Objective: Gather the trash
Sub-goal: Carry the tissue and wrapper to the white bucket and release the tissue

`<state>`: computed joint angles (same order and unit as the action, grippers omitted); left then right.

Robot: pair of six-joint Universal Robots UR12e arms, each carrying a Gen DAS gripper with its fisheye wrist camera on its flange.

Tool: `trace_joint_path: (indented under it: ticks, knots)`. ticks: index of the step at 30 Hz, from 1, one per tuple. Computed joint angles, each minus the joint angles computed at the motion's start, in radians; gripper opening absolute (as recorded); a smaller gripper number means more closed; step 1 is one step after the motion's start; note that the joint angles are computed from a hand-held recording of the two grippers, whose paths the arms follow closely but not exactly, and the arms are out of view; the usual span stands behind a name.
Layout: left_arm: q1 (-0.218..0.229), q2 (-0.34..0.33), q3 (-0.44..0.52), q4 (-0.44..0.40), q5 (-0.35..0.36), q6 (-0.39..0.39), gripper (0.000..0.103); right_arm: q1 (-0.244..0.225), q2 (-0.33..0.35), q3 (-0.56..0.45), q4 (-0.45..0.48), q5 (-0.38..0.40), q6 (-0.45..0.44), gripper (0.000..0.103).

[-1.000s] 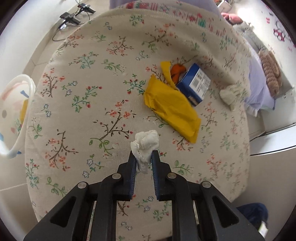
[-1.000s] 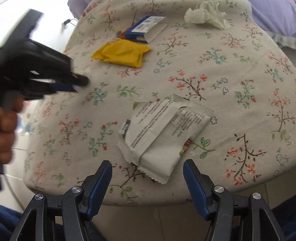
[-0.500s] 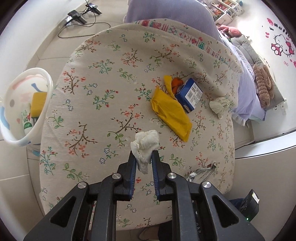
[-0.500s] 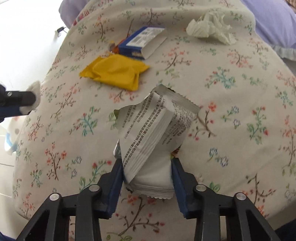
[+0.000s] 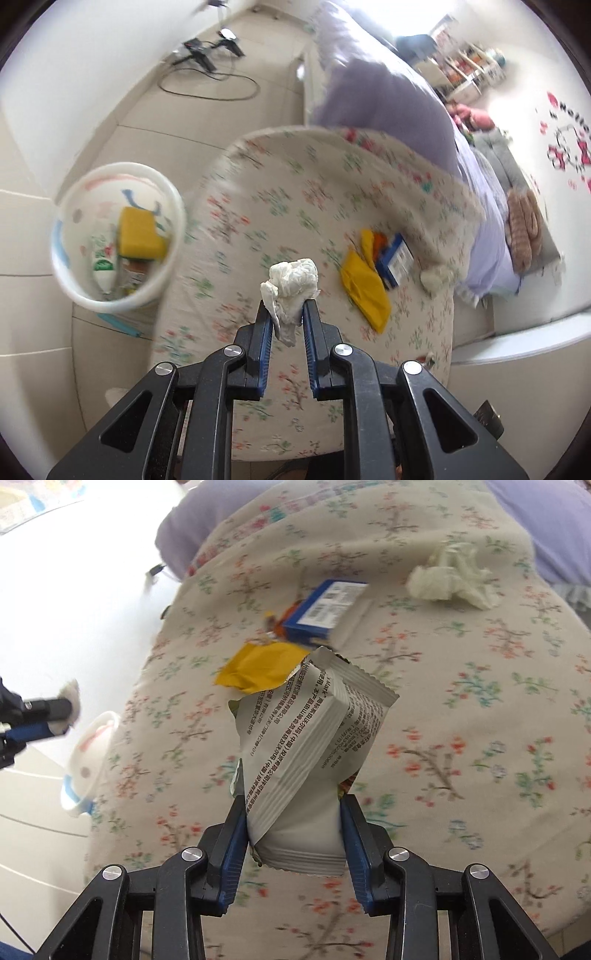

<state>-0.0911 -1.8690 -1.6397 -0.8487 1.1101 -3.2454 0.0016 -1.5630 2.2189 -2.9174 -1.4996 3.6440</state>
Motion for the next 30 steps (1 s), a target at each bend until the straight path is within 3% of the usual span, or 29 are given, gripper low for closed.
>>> trace_joint_path:
  ticks: [10,24,27,30]
  knots:
    - [0.113,-0.007,0.002,0.038,0.005,-0.156,0.017,0.06,0.094,-0.109,-0.004,0.083,-0.04,0.043]
    - [0.14,-0.077,0.047,-0.074,0.06,-0.216,0.019,0.161,0.277,-0.342,0.039,0.142,-0.157,0.044]
    - [0.137,-0.088,0.056,-0.083,0.073,-0.232,0.022,0.172,0.311,-0.389,0.058,0.141,-0.186,0.045]
    - [0.136,-0.1,0.07,-0.114,0.061,-0.252,0.035,0.181,0.345,-0.437,0.09,0.131,-0.219,0.045]
